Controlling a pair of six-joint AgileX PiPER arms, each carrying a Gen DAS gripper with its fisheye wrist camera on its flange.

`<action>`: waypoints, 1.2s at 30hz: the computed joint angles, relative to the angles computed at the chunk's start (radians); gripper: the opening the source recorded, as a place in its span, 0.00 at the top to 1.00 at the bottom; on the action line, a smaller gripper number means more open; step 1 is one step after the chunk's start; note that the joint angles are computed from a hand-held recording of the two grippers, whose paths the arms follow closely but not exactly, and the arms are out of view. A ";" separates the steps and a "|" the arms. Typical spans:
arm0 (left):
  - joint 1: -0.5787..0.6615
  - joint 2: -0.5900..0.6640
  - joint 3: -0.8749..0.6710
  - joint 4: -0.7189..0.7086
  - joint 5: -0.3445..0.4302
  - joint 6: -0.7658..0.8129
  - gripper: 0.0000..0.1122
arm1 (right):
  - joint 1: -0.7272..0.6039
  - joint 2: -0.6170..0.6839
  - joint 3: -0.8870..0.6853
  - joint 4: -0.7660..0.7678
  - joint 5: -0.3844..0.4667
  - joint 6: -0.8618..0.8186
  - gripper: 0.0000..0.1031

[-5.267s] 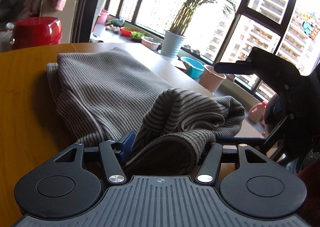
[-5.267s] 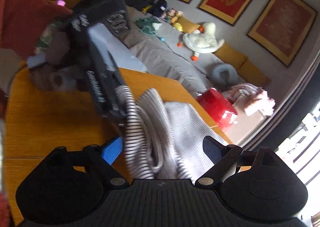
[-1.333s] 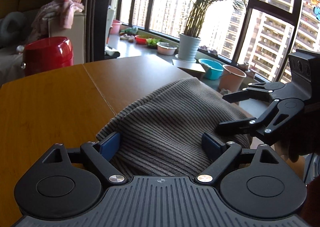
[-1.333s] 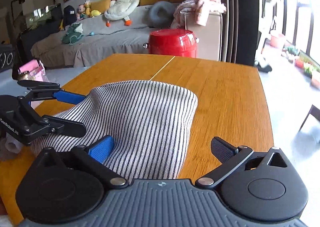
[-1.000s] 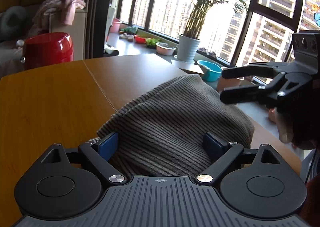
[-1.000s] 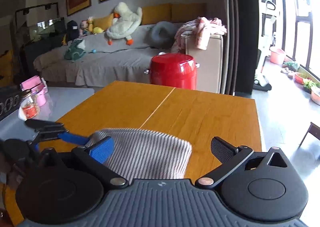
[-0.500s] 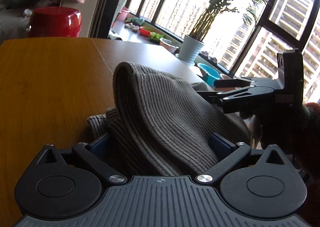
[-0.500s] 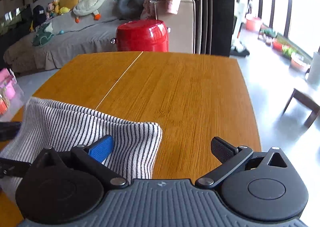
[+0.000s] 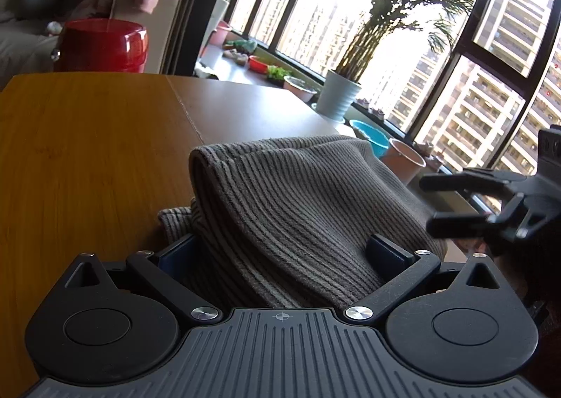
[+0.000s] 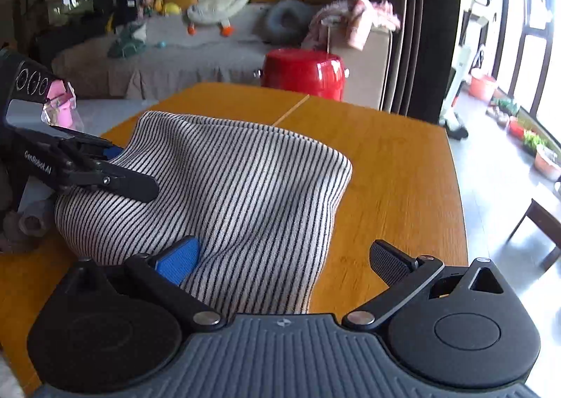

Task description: Fold clothes

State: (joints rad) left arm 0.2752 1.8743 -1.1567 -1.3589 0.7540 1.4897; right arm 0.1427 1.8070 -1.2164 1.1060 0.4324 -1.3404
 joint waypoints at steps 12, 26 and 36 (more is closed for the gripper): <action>-0.027 -0.059 -0.078 -0.012 -0.030 0.046 0.09 | -0.038 -0.057 0.025 -0.020 0.049 0.019 0.00; -0.041 0.066 -0.148 0.057 -0.076 -0.032 0.12 | -0.119 0.090 -0.157 -0.108 0.563 0.499 0.27; 0.046 0.018 -0.079 0.071 -0.025 -0.104 0.18 | 0.019 0.247 -0.445 -0.271 0.219 0.527 0.19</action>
